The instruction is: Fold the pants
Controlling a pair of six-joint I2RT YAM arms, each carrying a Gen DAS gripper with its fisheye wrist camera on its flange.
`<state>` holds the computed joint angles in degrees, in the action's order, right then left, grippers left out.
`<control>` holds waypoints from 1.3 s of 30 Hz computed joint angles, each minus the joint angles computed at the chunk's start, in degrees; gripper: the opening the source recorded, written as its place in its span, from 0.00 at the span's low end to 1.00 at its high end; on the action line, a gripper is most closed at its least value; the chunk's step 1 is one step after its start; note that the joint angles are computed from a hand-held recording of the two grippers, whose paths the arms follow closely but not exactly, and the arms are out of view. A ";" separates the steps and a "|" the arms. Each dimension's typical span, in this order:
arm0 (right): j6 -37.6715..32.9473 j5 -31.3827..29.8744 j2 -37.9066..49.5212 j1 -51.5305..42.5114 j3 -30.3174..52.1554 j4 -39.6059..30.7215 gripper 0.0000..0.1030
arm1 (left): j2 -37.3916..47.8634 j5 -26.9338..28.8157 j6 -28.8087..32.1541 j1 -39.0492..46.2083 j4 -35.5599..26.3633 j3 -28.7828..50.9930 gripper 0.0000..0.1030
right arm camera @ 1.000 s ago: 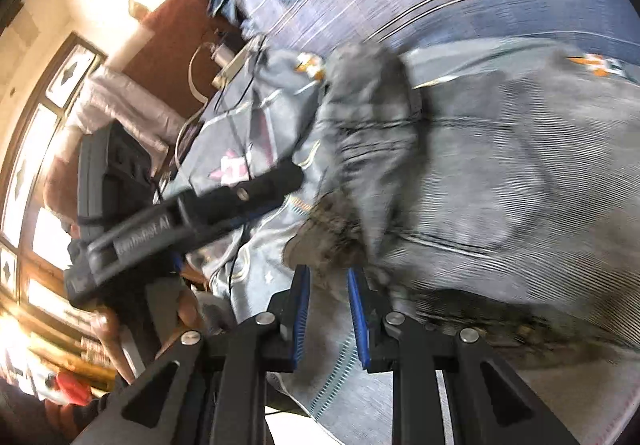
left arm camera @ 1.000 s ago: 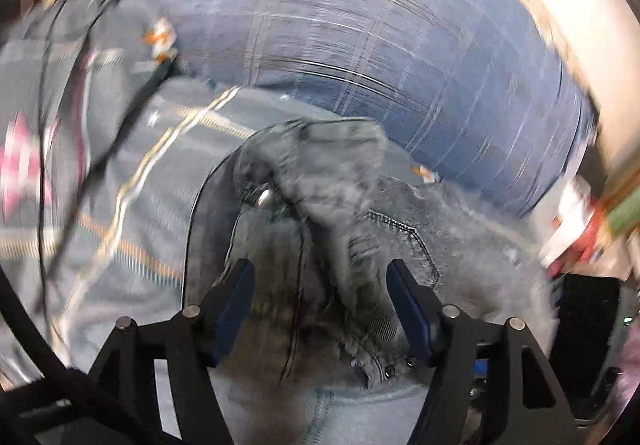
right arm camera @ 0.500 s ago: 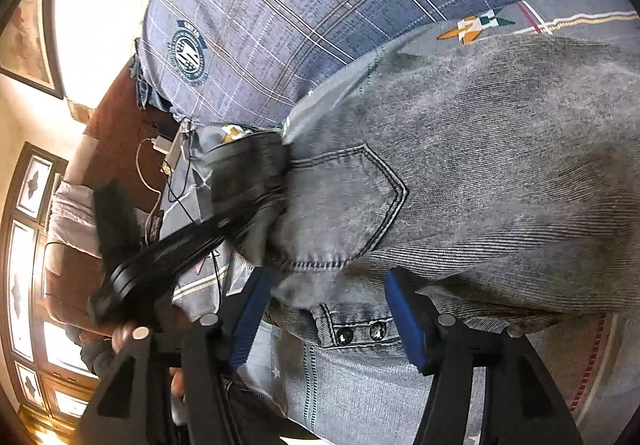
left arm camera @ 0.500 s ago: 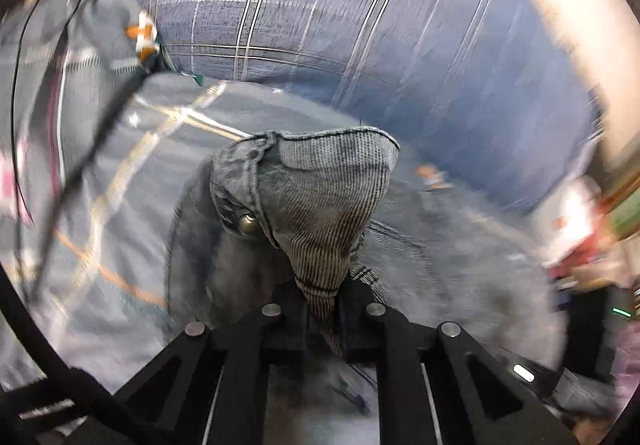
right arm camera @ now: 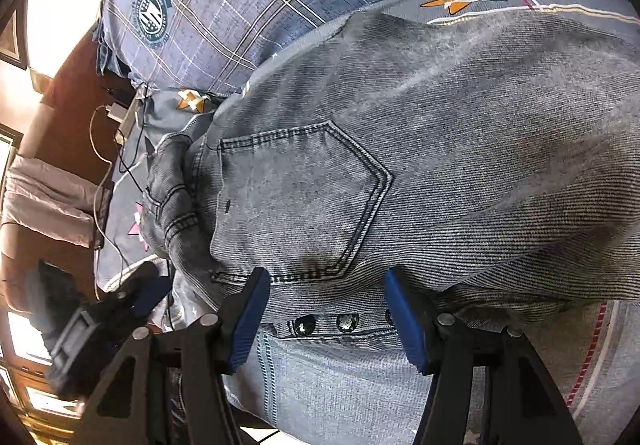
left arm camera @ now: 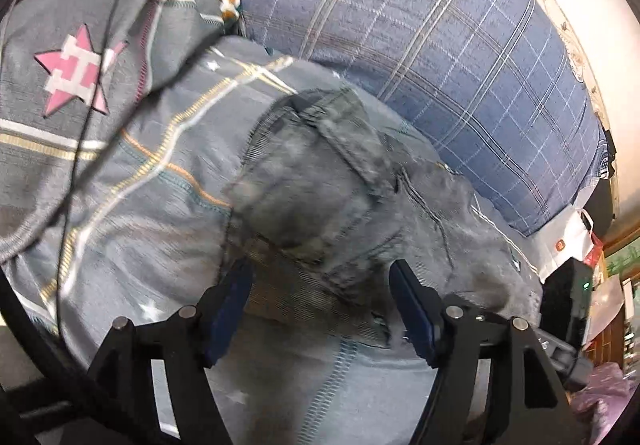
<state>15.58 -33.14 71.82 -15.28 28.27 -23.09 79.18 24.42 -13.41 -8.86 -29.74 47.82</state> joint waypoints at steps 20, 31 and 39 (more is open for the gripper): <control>1.25 -2.37 -11.31 -4.78 -1.19 -6.96 0.61 | 6.30 -3.98 -5.96 0.91 7.96 -3.15 0.46; 6.91 -0.35 -6.78 -8.82 -5.40 -1.46 0.45 | 7.53 4.34 -8.96 5.06 15.00 -5.43 0.50; 5.93 2.01 -14.69 -11.51 -5.19 -4.28 0.07 | -2.59 0.21 -7.58 1.19 14.09 -6.80 0.14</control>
